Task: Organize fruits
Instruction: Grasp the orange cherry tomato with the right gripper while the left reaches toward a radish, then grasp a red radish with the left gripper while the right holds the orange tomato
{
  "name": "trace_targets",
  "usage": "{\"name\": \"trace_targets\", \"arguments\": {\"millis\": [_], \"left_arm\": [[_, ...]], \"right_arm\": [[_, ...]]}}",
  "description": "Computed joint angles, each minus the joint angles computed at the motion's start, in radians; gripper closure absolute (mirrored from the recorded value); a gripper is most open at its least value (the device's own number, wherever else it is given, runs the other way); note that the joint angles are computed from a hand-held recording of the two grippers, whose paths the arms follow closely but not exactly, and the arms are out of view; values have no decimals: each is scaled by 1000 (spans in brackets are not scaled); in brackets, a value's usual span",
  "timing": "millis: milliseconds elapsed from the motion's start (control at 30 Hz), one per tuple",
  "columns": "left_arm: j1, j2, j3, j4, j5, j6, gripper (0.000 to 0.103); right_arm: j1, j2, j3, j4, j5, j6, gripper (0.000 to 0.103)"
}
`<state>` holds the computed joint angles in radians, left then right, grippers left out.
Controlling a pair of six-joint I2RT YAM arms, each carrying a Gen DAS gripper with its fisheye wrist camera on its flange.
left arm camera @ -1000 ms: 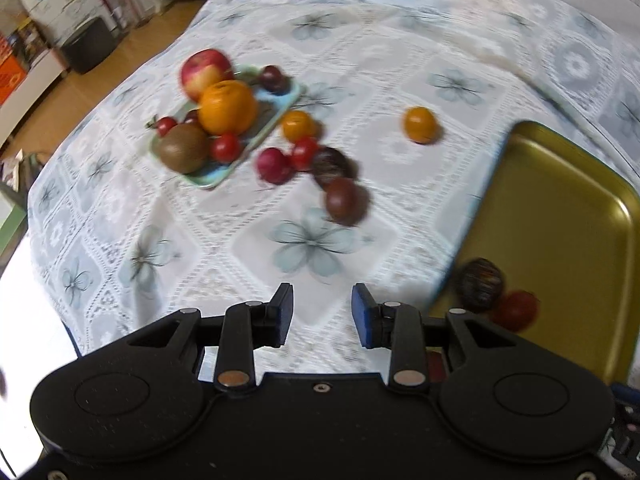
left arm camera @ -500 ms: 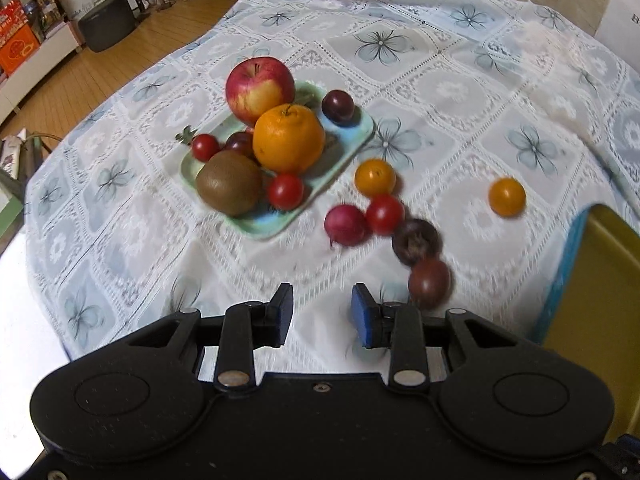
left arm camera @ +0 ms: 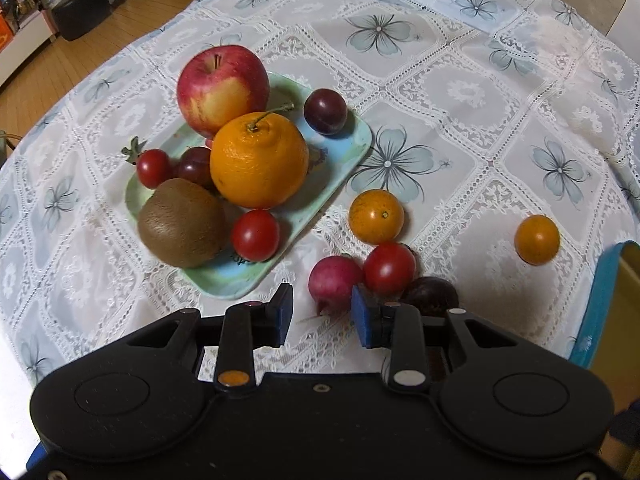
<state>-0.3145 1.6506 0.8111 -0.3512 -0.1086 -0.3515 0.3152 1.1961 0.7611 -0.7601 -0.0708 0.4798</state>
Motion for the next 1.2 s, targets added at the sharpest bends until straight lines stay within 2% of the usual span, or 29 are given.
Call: {"name": "trace_targets", "arguments": {"millis": [300, 467, 600, 733, 867, 933, 1033, 1200], "left_arm": [[10, 53, 41, 43, 7, 40, 55], [10, 83, 58, 66, 9, 56, 53], [8, 93, 67, 70, 3, 71, 53], [16, 91, 61, 80, 13, 88, 52], [20, 93, 58, 89, 8, 92, 48], [25, 97, 59, 94, 15, 89, 48], [25, 107, 63, 94, 8, 84, 47], [19, 85, 30, 113, 4, 72, 46]], "right_arm": [[-5, 312, 152, 144, -15, -10, 65], [3, 445, 237, 214, 16, 5, 65], [14, 565, 318, 242, 60, 6, 63], [10, 641, 367, 269, 25, -2, 59], [25, 695, 399, 281, 34, 5, 58], [44, 698, 395, 294, 69, 0, 66], [60, 682, 380, 306, 94, -43, 67], [43, 616, 326, 281, 57, -50, 67]]}}
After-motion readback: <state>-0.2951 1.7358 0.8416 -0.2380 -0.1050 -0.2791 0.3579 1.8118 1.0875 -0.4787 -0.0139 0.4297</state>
